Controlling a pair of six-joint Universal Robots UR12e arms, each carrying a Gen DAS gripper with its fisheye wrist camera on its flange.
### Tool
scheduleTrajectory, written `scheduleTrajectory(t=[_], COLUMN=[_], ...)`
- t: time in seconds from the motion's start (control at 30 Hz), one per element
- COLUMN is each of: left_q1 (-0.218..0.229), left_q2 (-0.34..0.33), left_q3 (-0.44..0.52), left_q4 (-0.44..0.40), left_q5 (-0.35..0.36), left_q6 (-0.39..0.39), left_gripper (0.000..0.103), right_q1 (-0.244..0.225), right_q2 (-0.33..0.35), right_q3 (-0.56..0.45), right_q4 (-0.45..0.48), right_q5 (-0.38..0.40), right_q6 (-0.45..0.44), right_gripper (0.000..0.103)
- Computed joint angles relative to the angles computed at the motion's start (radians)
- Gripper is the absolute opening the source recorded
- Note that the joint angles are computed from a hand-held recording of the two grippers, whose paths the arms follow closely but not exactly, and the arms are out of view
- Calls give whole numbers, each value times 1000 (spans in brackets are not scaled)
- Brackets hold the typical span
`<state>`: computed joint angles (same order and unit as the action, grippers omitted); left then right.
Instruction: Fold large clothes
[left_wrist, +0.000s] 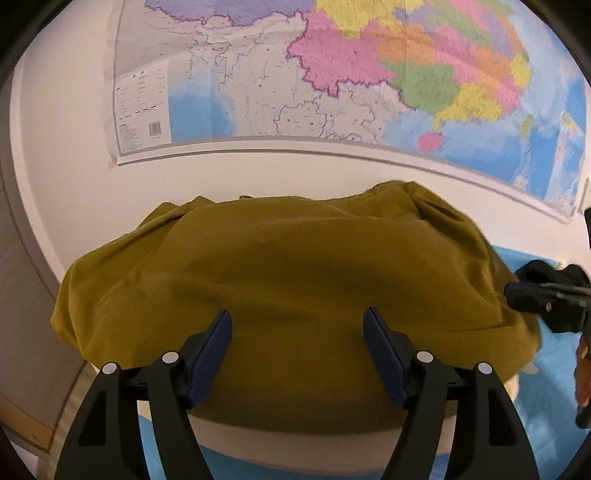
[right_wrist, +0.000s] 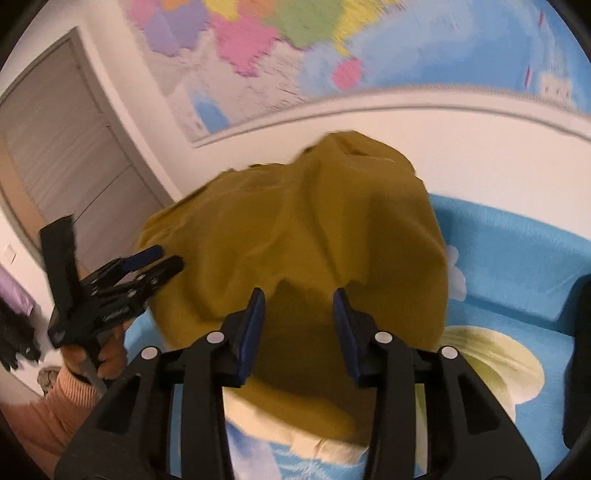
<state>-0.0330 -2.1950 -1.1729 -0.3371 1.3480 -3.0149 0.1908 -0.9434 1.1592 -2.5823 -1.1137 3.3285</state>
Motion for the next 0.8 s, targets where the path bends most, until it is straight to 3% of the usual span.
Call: scheduleTrajectory(t=[0.2,0.33,0.43,0.6,0.7,0.8], left_q1=[6,2,3,-3,-5,-7], left_q2=[0,5,13,8,-8,-31], left_q3=[-13,-18,-29,-20,15,69], left_q4=[-13,-6,8,12,0,-46], left_q5=[-25,-9,-17,-24,-7,20], left_q6=[12,10,10,-10,-44,-51], left_gripper=[71,71,71,72,72,71], right_q1=[34,24,16,19,16,22], right_q2=[-11,-8,-14,32,84,125], right_q3=[26,11,9,-81,-170,-239], right_q4=[68,83,34,9,45,126], right_q5=[-61,-28,-10,-77,-108,-167], right_q6=[-138,-115,-111,-68,-8,-27], right_gripper=[39,40,40,43,43,42])
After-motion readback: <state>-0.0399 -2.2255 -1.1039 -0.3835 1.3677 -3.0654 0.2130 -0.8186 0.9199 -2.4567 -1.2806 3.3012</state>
